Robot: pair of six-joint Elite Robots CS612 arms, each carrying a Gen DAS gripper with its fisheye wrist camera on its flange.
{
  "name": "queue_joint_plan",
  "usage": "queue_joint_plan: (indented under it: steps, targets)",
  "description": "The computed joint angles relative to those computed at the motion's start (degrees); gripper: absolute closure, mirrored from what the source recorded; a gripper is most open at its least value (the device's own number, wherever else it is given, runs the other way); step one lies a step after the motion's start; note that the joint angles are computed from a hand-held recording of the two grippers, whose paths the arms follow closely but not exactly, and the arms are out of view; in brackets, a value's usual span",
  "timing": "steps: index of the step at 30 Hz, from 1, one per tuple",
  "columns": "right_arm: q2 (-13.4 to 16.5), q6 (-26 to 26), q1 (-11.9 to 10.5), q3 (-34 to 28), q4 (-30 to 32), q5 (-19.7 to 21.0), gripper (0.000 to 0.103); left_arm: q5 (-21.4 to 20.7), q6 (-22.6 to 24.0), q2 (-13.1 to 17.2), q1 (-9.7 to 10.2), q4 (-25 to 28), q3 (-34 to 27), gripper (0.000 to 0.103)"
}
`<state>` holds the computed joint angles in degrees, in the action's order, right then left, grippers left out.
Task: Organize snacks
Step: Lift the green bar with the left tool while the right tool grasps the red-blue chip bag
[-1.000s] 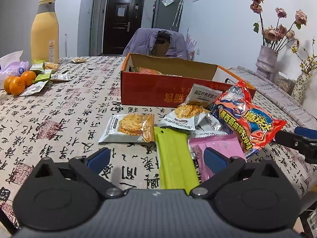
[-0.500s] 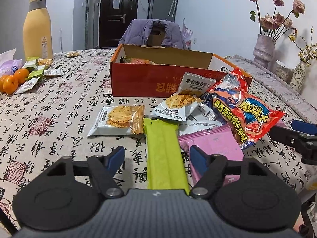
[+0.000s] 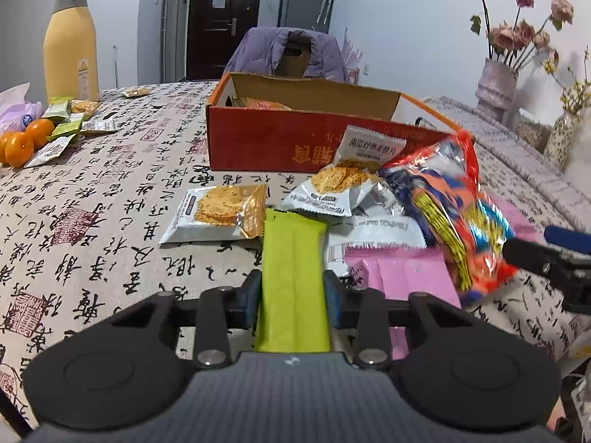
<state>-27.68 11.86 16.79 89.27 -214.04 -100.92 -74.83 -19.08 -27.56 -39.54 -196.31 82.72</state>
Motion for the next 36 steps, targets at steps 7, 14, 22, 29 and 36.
queue_joint_plan:
  steps: [7, 14, 22, 29, 36]
  targets:
    - [0.0, 0.0, 0.1, -0.1, 0.3, -0.3, 0.000, 0.7, 0.9, -0.3, -0.09, -3.3, 0.8, 0.069]
    - [0.1, -0.3, 0.1, -0.3, 0.9, 0.0, 0.000, 1.4, 2.6, -0.8, -0.29, -7.6, 1.5, 0.069]
    - [0.6, -1.0, 0.4, -2.2, 2.8, -0.7, 0.000, 2.8, 4.2, -0.6, -0.44, -10.7, 0.9, 0.069]
    - [1.6, -2.1, 1.1, -5.4, 5.9, -2.9, 0.000, 2.8, 4.3, 0.1, -0.46, -10.8, -0.2, 0.069]
    - [2.5, -1.5, 1.4, -8.3, 8.4, -4.0, 0.006, 2.2, 4.5, 0.6, -0.38, -10.7, -1.0, 0.069]
